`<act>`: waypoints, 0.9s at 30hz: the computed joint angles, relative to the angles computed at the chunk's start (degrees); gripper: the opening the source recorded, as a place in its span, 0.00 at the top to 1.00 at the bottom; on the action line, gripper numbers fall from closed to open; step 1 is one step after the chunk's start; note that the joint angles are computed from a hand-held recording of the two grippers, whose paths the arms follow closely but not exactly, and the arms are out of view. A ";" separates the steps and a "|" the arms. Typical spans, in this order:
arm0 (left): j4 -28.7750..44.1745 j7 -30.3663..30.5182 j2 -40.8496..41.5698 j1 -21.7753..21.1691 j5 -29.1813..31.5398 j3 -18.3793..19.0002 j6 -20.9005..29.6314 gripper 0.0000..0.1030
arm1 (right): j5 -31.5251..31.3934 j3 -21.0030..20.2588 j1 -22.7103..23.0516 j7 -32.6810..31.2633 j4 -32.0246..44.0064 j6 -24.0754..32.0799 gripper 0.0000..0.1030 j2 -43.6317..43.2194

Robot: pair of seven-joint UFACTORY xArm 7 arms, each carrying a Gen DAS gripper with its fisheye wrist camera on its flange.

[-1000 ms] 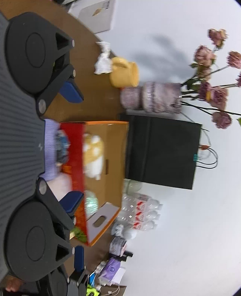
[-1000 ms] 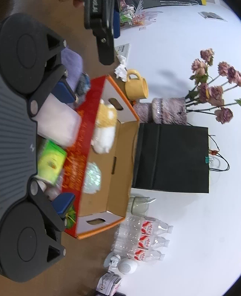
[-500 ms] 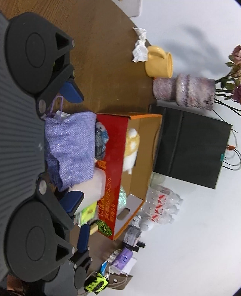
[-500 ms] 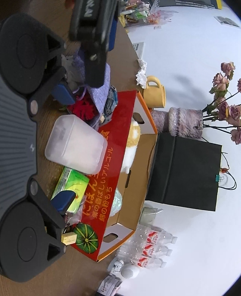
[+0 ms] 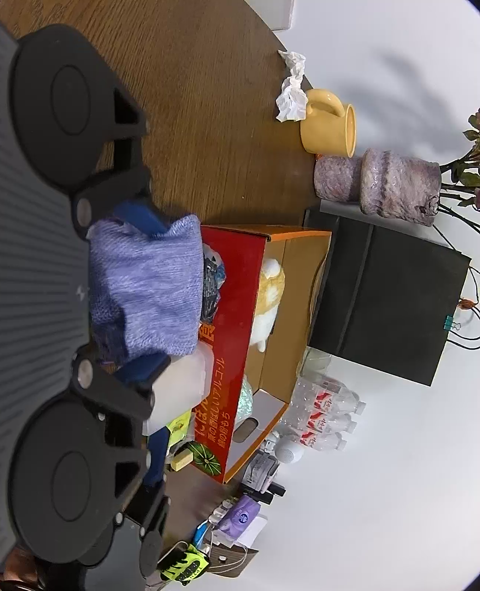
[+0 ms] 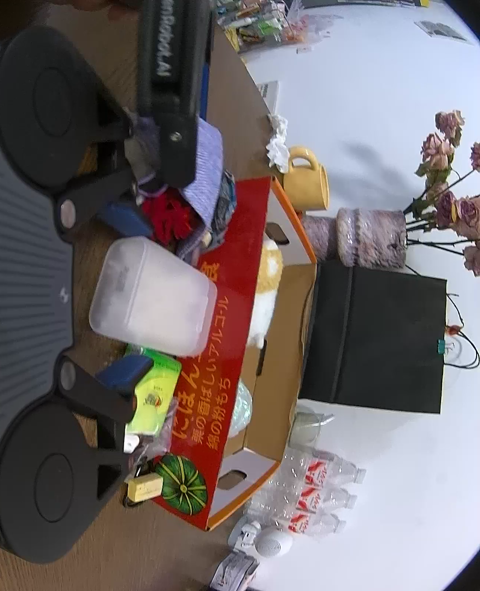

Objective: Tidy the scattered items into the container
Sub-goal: 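Grasp the purple cloth with the left tool while the right tool grasps the white container, then carry the purple cloth with the left tool while the right tool carries the container into the box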

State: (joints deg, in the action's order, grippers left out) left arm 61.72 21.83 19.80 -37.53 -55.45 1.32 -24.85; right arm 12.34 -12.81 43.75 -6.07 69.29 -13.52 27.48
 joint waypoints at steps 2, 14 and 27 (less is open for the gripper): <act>-0.82 -1.67 -0.37 1.25 2.37 -1.04 -0.16 0.56 | 0.30 -0.83 0.90 -0.19 -0.19 -0.02 0.38 0.01; -9.09 -21.42 -3.94 9.81 21.75 -6.97 -9.27 0.73 | -3.80 11.17 -10.91 0.71 -3.71 -3.48 0.39 -3.22; -11.12 -20.12 -5.21 8.63 22.07 -7.87 -14.44 0.73 | -8.92 18.88 -18.83 2.94 -7.49 -8.14 0.39 -5.86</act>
